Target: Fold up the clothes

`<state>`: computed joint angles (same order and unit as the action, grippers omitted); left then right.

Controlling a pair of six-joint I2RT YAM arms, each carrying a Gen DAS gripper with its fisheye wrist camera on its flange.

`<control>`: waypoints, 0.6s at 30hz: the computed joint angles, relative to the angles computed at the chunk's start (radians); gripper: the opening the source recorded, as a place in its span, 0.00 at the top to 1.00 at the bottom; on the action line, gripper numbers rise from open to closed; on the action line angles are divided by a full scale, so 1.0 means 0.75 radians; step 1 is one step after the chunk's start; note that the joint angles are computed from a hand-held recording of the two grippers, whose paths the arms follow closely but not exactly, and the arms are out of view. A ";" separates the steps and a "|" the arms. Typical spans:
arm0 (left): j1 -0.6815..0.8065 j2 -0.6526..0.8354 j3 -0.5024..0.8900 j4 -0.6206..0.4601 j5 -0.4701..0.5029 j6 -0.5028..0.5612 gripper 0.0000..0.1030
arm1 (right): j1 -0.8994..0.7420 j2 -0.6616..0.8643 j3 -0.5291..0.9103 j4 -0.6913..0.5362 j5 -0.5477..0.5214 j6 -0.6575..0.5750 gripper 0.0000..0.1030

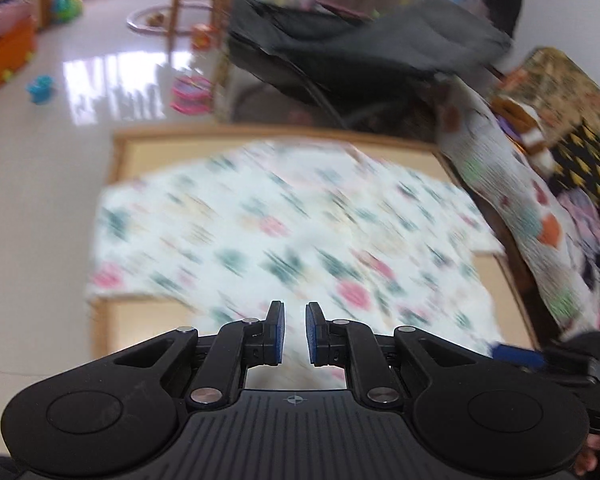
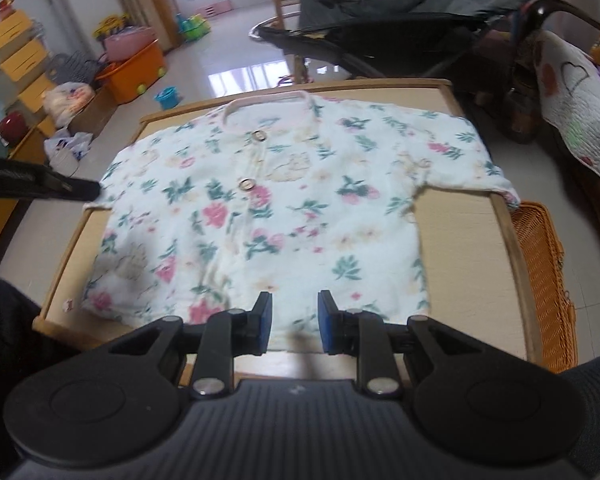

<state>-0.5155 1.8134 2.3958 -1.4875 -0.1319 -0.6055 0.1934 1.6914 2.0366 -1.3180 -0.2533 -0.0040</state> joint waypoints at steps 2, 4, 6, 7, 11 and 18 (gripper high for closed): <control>-0.064 -0.046 -0.130 0.068 -0.006 -0.063 0.85 | 0.007 -0.006 -0.004 -0.007 -0.002 -0.004 0.77; -0.105 -0.057 -0.201 0.135 -0.005 -0.109 0.85 | 0.009 -0.018 -0.013 -0.006 -0.004 -0.002 0.77; -0.141 -0.077 -0.270 0.193 -0.010 -0.138 0.84 | 0.011 -0.025 -0.017 -0.006 -0.001 -0.003 0.77; -0.162 -0.074 -0.279 0.198 -0.030 -0.147 0.81 | 0.015 -0.030 -0.021 -0.002 0.010 -0.003 0.77; -0.245 -0.087 -0.355 0.261 -0.131 -0.196 0.48 | 0.034 -0.037 -0.036 0.010 0.037 -0.008 0.77; -0.310 -0.050 -0.359 0.215 -0.172 -0.157 0.48 | 0.133 -0.061 -0.092 0.046 0.091 -0.092 0.77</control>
